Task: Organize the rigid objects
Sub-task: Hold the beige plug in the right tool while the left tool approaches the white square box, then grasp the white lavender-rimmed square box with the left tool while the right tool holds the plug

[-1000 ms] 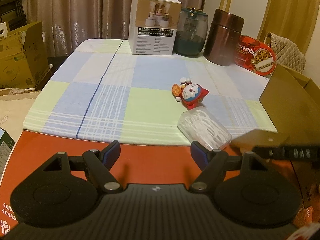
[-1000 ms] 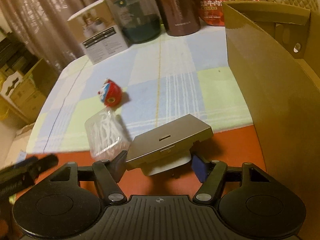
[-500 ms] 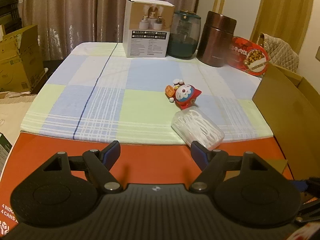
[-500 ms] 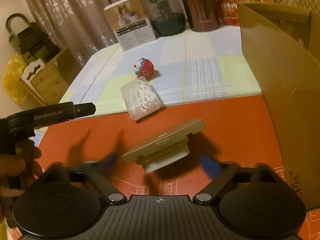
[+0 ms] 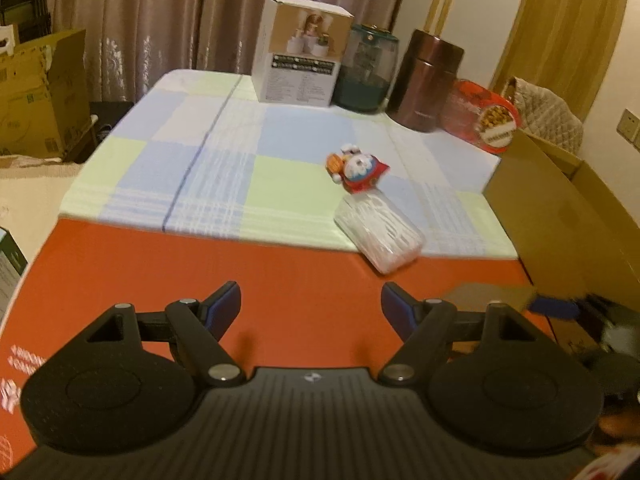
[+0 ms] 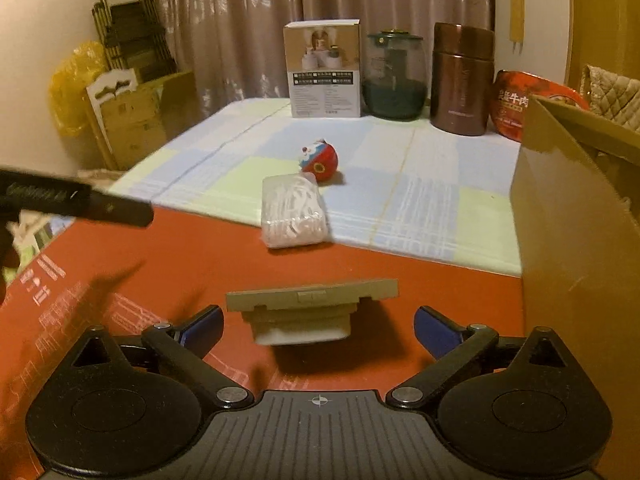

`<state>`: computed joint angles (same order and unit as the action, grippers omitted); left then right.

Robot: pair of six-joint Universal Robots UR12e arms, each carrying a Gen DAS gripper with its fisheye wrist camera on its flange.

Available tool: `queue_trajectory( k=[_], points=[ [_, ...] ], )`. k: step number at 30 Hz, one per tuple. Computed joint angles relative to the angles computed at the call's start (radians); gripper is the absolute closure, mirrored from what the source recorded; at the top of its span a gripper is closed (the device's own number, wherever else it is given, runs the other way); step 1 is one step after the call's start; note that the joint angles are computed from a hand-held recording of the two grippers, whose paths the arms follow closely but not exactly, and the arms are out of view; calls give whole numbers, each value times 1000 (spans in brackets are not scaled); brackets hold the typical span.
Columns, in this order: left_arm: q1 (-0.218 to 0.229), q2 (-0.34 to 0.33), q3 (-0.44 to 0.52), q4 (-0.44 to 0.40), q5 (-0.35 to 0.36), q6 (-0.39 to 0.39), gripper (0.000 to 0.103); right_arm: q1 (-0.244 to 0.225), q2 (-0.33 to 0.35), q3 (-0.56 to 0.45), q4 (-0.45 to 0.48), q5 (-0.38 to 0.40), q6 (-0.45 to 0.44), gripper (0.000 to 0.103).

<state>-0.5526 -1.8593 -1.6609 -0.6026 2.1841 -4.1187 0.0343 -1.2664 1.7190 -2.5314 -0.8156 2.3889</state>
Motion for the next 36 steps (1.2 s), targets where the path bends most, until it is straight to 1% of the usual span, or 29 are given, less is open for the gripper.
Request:
queue_trajectory(
  k=[2, 4, 10, 11, 13, 17, 20, 22, 25, 29, 31, 36],
  points=[
    [-5, -4, 5, -7, -10, 33, 30, 0, 5, 2, -33, 12, 15, 4],
    [-8, -8, 9, -12, -11, 59, 30, 1, 6, 0, -44, 11, 15, 4],
    [-7, -10, 10, -7, -15, 65, 30, 3, 13, -2, -47, 14, -22, 5],
    [-7, -11, 11, -4, -17, 69, 30, 2, 15, -3, -44, 16, -30, 7],
    [-6, -14, 14, 1, -25, 80, 30, 2, 16, -2, -47, 21, -45, 20],
    [-4, -17, 18, -2, -39, 94, 30, 3, 13, 8, -82, 18, -48, 20],
    [-4, -17, 19, -11, -40, 93, 30, 3, 8, 21, -143, 17, -19, 20],
    [-3, -17, 20, -16, -44, 93, 30, 8, 1, 24, -180, -10, 4, 20],
    [-3, -21, 26, -22, -56, 104, 30, 15, -8, 22, -204, -55, 53, 20],
    [-6, -36, 38, -14, -76, 137, 30, 9, -13, 15, -249, -57, 113, 20],
    [-7, -48, 44, 12, -88, 166, 30, 5, -16, 12, -270, -57, 135, 20],
    [-4, -79, 56, 115, -151, 251, 30, -9, -14, -11, -249, -48, 179, 20]
  ],
)
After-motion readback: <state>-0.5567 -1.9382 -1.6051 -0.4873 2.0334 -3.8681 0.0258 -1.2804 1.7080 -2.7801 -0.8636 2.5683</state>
